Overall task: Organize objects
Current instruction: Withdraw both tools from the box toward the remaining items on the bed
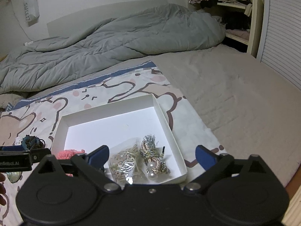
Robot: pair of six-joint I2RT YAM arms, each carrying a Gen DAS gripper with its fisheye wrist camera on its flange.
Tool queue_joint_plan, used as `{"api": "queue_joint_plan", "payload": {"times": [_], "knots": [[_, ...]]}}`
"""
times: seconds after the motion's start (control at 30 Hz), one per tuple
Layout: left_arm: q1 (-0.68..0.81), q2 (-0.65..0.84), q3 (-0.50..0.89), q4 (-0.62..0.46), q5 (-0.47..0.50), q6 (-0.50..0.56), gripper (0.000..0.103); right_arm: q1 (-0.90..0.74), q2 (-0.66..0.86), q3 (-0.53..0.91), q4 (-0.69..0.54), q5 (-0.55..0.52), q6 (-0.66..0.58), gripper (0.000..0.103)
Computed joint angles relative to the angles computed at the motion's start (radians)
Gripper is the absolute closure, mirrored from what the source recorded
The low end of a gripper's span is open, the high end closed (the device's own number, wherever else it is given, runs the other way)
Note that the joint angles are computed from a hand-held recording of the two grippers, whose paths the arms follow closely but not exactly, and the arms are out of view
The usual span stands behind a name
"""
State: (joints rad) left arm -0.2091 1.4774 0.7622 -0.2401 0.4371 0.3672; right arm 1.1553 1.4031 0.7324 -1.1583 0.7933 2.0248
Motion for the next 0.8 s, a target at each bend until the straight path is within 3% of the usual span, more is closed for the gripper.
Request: {"api": "queue_joint_plan", "payload": {"times": [0.57,0.8], "knots": [[0.122,0.017,0.061,-0.066,0.081,0.080,0.001,-0.067,0.089,0.068,0.058,-0.009,-0.083,0.000],[0.246,0.072,0.126,-0.068,0.113,0.175,0.001,-0.127,0.175,0.158,0.179,0.029,-0.243,0.000]]}}
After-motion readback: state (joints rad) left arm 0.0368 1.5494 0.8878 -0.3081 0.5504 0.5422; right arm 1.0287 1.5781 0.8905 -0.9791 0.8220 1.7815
